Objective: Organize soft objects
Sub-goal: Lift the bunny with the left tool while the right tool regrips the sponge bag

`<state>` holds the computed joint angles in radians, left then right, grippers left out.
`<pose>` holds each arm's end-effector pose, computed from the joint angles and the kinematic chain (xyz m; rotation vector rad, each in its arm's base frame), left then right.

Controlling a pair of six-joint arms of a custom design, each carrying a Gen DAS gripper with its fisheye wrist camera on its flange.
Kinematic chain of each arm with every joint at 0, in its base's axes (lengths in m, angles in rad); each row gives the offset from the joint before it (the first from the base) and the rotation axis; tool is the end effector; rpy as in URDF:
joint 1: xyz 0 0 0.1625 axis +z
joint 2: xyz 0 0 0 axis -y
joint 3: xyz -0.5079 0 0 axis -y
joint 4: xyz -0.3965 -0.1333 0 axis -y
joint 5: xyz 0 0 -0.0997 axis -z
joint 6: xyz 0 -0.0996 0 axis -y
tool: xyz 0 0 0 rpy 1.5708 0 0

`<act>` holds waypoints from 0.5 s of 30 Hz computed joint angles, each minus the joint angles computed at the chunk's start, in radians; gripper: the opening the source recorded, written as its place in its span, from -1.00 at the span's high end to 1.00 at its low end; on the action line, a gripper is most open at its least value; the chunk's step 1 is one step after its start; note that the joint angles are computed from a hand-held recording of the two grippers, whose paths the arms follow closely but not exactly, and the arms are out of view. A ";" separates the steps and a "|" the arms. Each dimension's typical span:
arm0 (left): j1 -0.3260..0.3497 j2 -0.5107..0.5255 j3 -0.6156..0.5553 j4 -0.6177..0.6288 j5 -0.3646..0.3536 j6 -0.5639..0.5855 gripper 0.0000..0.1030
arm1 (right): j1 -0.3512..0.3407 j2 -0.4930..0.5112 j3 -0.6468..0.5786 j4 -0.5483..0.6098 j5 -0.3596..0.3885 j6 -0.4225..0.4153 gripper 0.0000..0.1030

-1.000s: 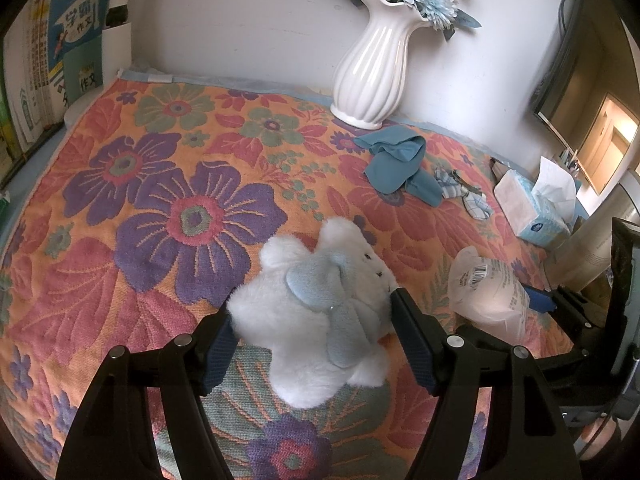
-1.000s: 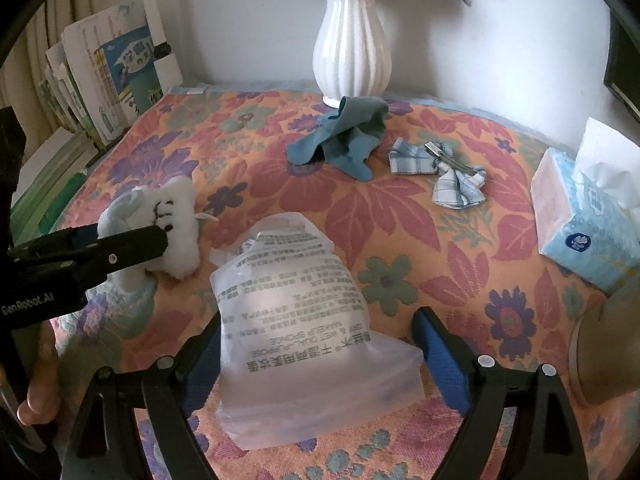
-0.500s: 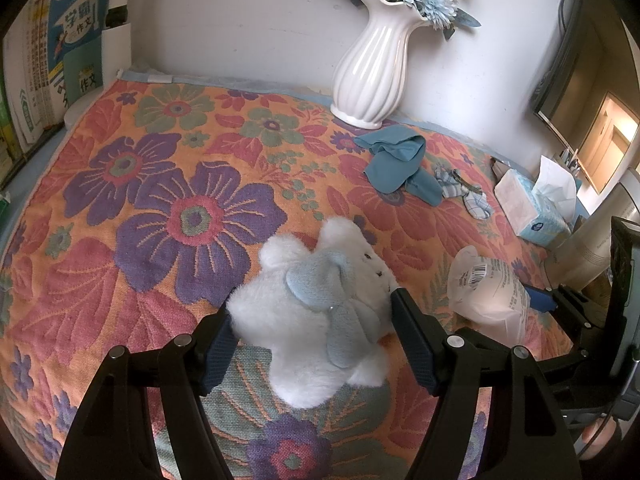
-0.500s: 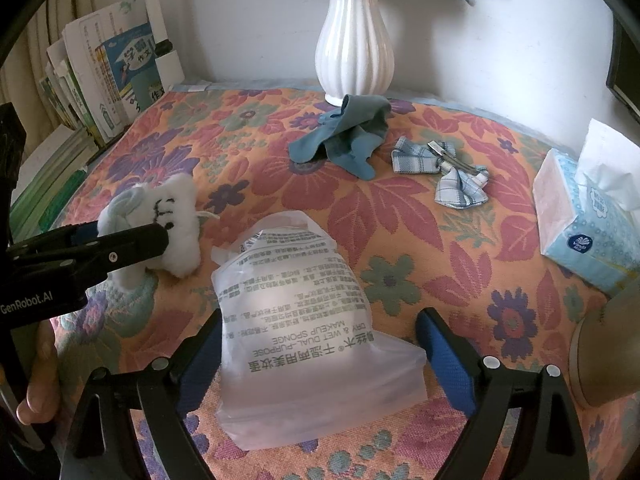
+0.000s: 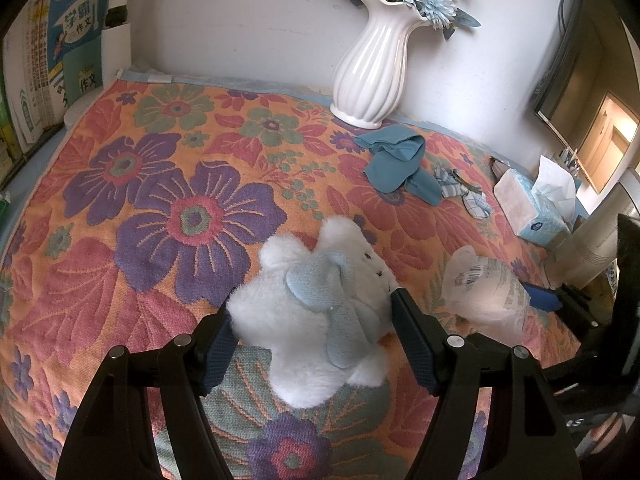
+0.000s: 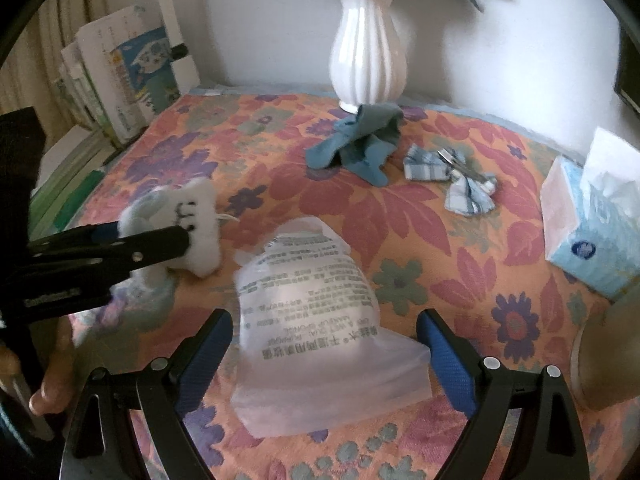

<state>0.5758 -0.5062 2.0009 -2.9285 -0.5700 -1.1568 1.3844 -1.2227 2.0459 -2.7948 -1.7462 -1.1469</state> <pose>-0.3563 -0.4902 -0.0535 -0.1019 2.3462 -1.0528 0.0077 -0.5844 0.2978 1.2241 -2.4558 0.2888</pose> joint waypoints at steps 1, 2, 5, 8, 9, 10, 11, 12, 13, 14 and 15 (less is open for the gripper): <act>0.000 0.000 0.000 0.001 0.000 0.000 -0.38 | 0.009 0.000 0.000 -0.005 -0.014 -0.022 -0.79; 0.000 0.000 0.000 0.001 0.000 0.000 -0.38 | 0.017 0.002 0.001 -0.015 -0.025 -0.042 -0.79; 0.000 -0.001 0.000 0.001 0.000 0.000 -0.38 | 0.047 0.022 -0.006 -0.035 -0.066 -0.115 -0.79; 0.000 -0.001 0.000 0.000 0.000 0.001 -0.38 | 0.069 0.070 -0.043 0.000 -0.138 -0.136 -0.79; 0.000 -0.001 0.000 0.000 0.000 0.001 -0.38 | 0.067 0.079 -0.063 0.045 -0.140 -0.115 -0.70; 0.001 0.000 0.000 -0.002 0.000 0.003 -0.38 | 0.059 0.082 -0.085 0.107 -0.120 -0.073 -0.70; 0.001 0.000 0.000 -0.002 0.000 0.003 -0.38 | 0.053 0.076 -0.091 0.127 -0.099 -0.061 -0.66; 0.001 0.000 0.000 -0.002 0.000 0.003 -0.38 | 0.047 0.070 -0.091 0.132 -0.086 -0.056 -0.51; 0.001 0.001 0.000 -0.003 0.001 0.003 -0.38 | 0.039 0.060 -0.079 0.112 -0.073 -0.060 -0.37; 0.001 0.001 0.000 -0.002 0.002 0.003 -0.37 | 0.032 0.050 -0.071 0.099 -0.060 -0.060 -0.07; 0.000 0.002 0.000 -0.001 0.004 0.004 -0.35 | 0.024 0.039 -0.066 0.103 -0.042 -0.052 0.02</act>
<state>0.5761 -0.5046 2.0005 -2.9293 -0.5659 -1.1531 1.4085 -1.1840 1.9804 -2.6914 -1.7884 -1.1989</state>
